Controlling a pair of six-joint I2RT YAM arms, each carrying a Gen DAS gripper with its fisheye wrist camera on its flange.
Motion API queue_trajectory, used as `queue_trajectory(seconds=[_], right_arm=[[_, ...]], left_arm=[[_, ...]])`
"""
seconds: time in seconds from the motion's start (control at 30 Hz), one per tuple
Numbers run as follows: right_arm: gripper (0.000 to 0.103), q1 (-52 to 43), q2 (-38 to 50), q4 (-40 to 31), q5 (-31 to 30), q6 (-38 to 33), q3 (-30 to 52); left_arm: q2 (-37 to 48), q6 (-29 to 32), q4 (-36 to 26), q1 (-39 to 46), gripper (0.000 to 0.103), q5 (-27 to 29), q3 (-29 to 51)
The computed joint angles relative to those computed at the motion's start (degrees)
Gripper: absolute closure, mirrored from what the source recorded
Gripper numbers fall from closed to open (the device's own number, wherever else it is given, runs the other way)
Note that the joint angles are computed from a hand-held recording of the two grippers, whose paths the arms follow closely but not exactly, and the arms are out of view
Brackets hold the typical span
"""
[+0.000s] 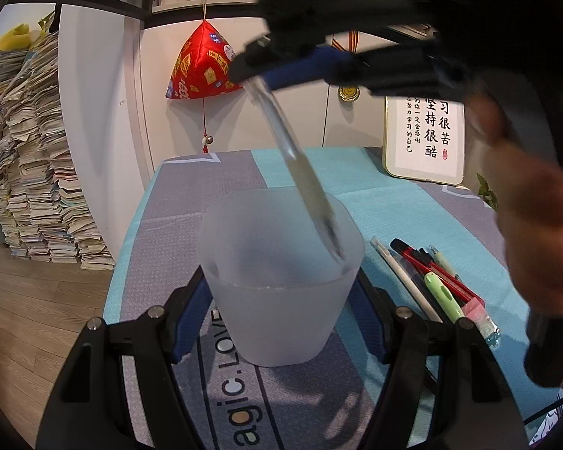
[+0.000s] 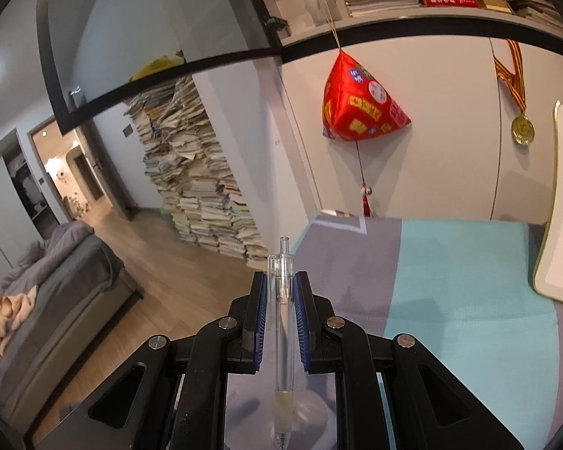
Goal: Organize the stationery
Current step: 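Lower the clear pen into the cup held by the left gripper and release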
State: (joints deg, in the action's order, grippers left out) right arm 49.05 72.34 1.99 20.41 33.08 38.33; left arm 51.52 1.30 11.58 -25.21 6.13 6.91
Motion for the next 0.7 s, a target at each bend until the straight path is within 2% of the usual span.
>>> queue_trajectory(seconds=[0.23, 0.43, 0.7], right_arm=[[0.087, 6.1, -8.4, -5.4, 5.6, 4.3, -5.5], [0.087, 11.6, -12.2, -11.0, 9.3, 8.2, -6.9], [0.087, 13.1, -14.1, -13.5, 8.3, 11.5, -9.2]], left_arm=[[0.0, 0.0, 0.1, -0.1, 0.034, -0.1, -0.1], [-0.2, 0.0, -0.1, -0.2, 0.034, -0.2, -0.1], [-0.6, 0.6, -0.5, -0.4, 0.034, -0.9, -0.2]])
